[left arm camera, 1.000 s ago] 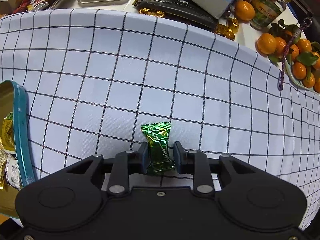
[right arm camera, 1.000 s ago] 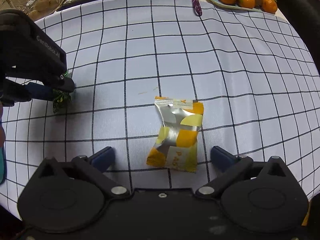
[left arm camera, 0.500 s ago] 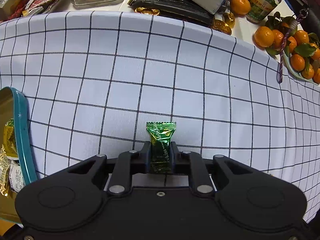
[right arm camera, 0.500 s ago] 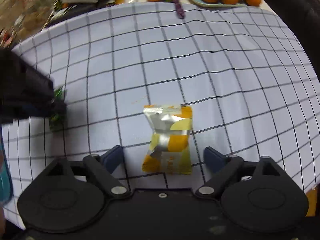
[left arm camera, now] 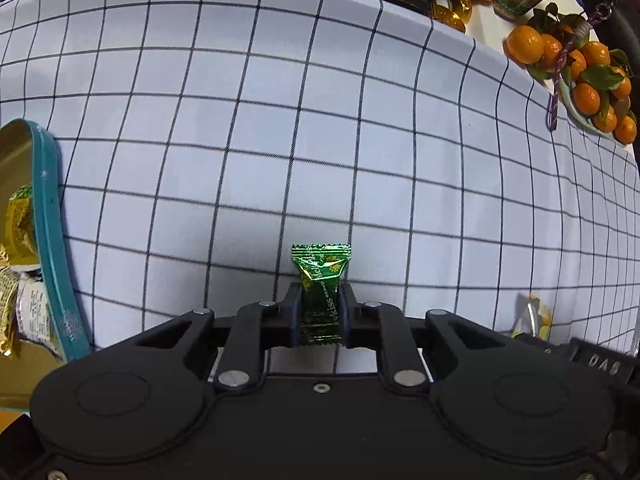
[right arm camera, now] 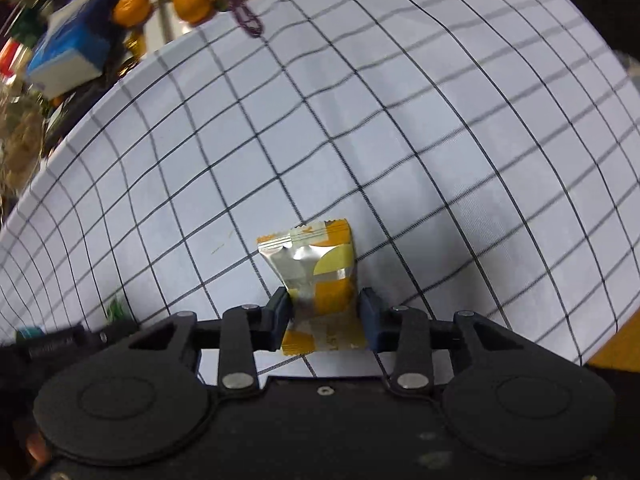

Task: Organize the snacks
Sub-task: 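Carry green candy toward the tray with left tool while right tool lifts yellow-orange packet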

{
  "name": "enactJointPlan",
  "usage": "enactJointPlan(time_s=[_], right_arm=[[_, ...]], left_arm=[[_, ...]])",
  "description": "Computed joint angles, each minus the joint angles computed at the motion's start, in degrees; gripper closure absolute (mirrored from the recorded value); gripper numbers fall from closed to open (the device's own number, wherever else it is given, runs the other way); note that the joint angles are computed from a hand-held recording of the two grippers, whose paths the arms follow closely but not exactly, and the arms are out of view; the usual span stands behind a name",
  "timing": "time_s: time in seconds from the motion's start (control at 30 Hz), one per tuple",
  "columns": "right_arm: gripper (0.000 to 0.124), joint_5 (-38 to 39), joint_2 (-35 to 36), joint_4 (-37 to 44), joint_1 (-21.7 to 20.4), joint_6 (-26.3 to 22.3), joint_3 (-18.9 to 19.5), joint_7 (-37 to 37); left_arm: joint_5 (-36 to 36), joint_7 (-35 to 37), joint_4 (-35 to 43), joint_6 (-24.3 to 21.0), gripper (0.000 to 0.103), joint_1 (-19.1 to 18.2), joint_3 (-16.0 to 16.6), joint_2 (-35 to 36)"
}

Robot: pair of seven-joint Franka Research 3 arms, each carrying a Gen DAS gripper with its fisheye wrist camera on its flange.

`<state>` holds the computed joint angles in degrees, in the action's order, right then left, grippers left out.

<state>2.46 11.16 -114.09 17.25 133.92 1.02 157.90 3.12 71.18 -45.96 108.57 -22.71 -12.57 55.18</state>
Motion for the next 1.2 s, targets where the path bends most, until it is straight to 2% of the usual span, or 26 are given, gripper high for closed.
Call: enactJointPlan(time_s=[0.13, 0.33, 0.6, 0.9, 1.03, 1.2], right_arm=[[0.086, 0.4, -0.1, 0.6, 0.1, -2.6, 0.1, 1.5], [0.088, -5.6, 1.6, 5.1, 2.3, -9.4, 0.4, 1.3], [0.090, -12.6, 1.9, 6.3, 4.5, -8.3, 0.2, 3.8], [0.090, -13.8, 4.2, 9.5, 5.1, -8.4, -0.1, 4.8], [0.090, -15.9, 7.1, 13.0, 6.1, -10.0, -0.5, 3.5], [0.090, -14.5, 9.1, 14.9, 6.5, -8.5, -0.7, 0.7]], left_arm=[[0.7, 1.2, -10.2, 3.3, 0.079, 1.3, -0.2, -6.3], [1.7, 2.7, -21.4, 7.2, 0.079, 3.1, -0.9, -13.5], [4.7, 4.5, -34.6, 14.3, 0.079, 4.7, -1.0, -22.4], [4.8, 6.2, -42.2, 17.3, 0.079, 6.5, -1.4, -27.8], [4.1, 6.2, -43.5, 17.8, 0.079, 7.3, -1.4, -28.9], [3.5, 5.8, -43.8, 19.1, 0.079, 8.1, -1.2, -29.7]])
